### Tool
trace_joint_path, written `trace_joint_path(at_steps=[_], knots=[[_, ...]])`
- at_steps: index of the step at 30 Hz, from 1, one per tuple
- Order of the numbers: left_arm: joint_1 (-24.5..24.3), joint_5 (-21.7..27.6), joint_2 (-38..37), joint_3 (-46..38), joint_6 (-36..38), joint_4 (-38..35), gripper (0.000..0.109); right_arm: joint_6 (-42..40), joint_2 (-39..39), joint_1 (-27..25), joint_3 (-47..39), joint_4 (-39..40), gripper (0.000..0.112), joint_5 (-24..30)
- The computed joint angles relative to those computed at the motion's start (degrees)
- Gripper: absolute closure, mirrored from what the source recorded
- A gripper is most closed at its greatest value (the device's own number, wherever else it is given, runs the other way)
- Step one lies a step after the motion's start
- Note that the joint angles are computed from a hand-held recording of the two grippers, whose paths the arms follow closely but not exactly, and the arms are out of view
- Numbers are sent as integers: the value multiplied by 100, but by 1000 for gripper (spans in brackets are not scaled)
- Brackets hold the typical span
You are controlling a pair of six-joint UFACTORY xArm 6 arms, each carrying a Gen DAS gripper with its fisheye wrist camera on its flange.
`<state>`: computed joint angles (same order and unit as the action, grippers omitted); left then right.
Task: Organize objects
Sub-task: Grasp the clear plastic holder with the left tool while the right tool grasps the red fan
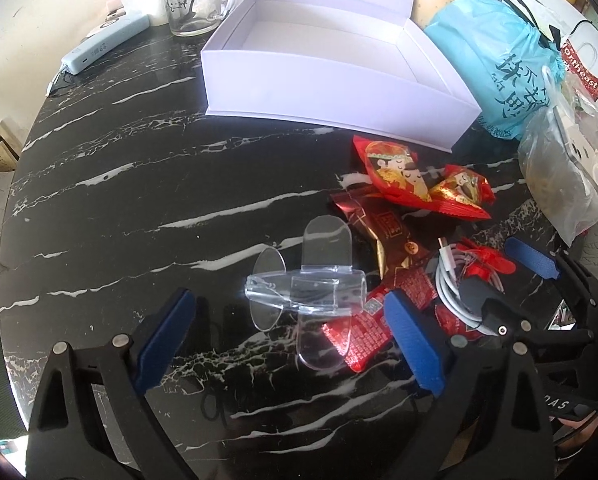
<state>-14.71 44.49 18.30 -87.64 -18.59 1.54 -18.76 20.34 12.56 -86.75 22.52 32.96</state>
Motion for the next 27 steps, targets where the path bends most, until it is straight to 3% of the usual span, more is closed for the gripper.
trace_joint_path(at_steps=[4, 12, 17, 27], knots=[[-6, 24, 62, -58, 50, -37, 16, -57, 81, 2, -109, 89, 37, 90], [-5, -241, 71, 19, 181, -249, 27, -61, 165, -4, -214, 204, 65, 131], [-15, -399, 47, 70, 218, -288, 50, -144, 138, -17, -167, 323, 65, 73], [-3, -554, -58, 140, 254, -358, 50, -429, -199, -17, 167, 535, 65, -213]])
